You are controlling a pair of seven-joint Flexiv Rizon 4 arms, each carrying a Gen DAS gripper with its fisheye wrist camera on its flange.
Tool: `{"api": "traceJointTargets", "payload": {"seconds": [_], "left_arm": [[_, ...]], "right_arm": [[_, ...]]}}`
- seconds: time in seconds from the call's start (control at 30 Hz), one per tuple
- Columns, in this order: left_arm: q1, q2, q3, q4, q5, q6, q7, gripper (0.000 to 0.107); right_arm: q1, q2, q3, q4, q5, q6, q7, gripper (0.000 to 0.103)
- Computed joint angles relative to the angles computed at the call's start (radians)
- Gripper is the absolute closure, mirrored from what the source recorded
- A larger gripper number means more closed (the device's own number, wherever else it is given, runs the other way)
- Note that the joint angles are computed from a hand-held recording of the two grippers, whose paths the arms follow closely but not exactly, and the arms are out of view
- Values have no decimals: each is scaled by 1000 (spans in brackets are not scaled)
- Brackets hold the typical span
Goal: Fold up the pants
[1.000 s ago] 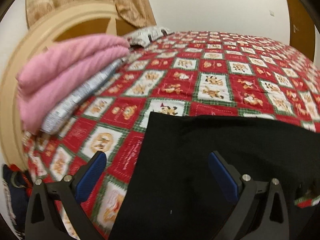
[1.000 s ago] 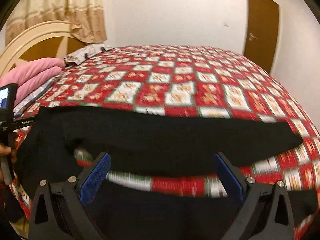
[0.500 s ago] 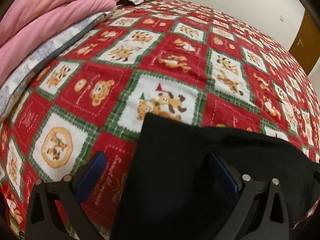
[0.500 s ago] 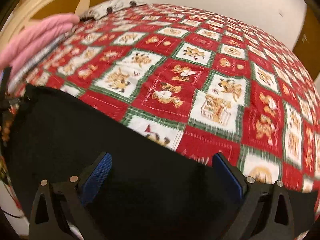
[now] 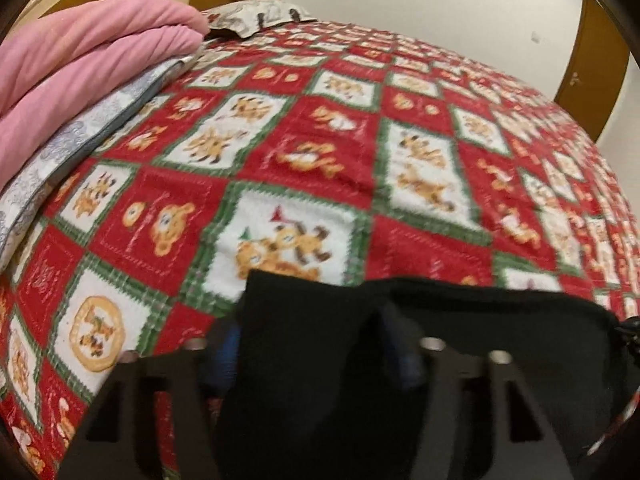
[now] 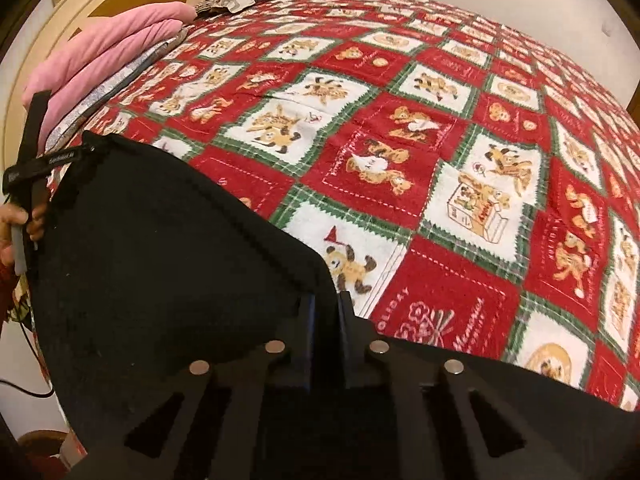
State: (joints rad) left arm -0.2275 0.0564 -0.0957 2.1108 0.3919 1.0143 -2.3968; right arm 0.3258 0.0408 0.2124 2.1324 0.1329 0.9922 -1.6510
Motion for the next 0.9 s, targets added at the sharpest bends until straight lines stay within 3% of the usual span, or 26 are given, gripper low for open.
{"api": "traceJointTargets", "payload": {"seconds": [0.07,0.17,0.47,0.6,0.73,0.83,0.9], "left_arm": [[-4,2,6,12,-48,36,24,73],[-7,42,-19,-9,28,9,-15,79],[28,258,-105,26,157,5,-64,79],[40,414,-145,117,170,32,-75,79],[63,570,-199,237,173,64,-102,79],[88,692,-274,337,180,56,-143,72],[98,745,-319,380,153,24,-159,48]], "right_arm": [[2,23,11,19,-46,12,38,94],[6,95,20,52,-59,42,69,94],[47,381,8,154,30,66,136,94],[90,570,34,258,59,37,182,94],[136,756,117,381,42,-27,248,94],[182,833,185,471,30,-60,318,94],[221,851,215,525,38,-72,372,94]]}}
